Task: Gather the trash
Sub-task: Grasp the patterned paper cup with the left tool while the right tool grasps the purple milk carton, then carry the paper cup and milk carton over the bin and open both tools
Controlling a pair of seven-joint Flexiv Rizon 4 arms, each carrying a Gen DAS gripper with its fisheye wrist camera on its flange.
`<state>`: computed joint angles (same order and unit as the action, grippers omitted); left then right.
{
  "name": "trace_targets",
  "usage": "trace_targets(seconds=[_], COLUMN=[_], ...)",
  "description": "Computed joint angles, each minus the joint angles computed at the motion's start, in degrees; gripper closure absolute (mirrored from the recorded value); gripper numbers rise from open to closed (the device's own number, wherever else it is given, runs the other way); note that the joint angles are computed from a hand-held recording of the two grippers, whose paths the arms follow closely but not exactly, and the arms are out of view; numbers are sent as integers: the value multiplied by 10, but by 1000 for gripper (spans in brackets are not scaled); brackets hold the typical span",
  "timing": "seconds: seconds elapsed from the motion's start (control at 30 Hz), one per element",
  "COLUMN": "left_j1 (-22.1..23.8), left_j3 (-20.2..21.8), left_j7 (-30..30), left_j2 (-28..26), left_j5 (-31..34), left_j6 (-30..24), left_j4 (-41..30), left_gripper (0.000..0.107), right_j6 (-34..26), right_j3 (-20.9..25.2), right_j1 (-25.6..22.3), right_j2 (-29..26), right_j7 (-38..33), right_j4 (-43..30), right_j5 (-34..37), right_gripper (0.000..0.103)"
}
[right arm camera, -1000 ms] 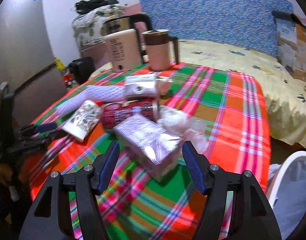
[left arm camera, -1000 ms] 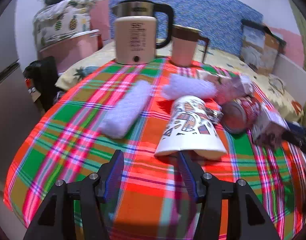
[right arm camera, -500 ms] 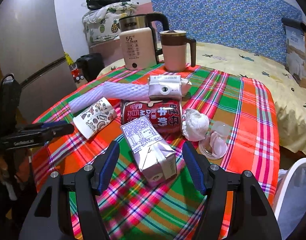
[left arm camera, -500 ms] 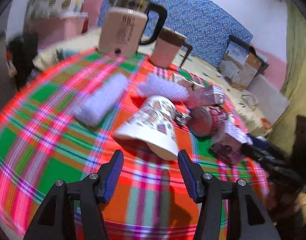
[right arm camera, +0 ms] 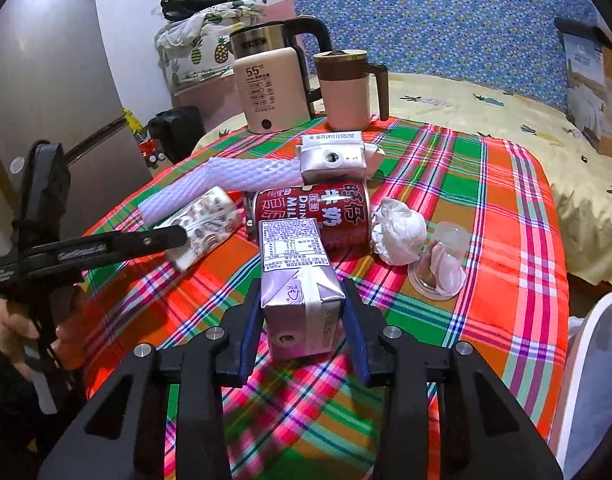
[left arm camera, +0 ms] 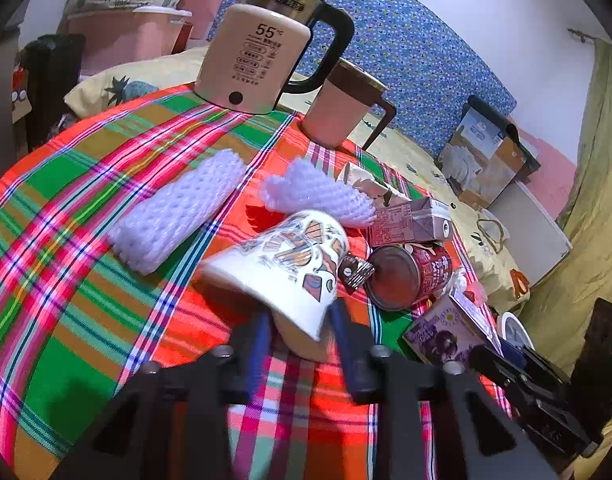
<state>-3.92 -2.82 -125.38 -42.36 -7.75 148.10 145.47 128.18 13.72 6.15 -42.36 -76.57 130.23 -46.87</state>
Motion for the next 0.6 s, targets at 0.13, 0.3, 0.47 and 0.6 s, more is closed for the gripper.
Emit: trace_targets(seconds=[0.13,0.3,0.47,0.6], left_j1=[-43,-112,-165,-214], left_j3=[11,21,18,14], left_j7=[30,86,130,173], left_j2=[13,34,47,60], left_j5=[-43,-120,-183,-248], left_j6=[2,-3,-9,-24], left_j4=[4,14,20,22], left_gripper=[87,88,92,92], right_j6=[12,39,60,83], right_j3=[-1,-3,-8,-13], right_j1=[3,3,8,12], right_j2=[4,14,21,29], right_j7=[4,7,3,-5], right_j4=[13,40,63,85], right_j5=[24,51,76,102], right_gripper=[64,64,64,64])
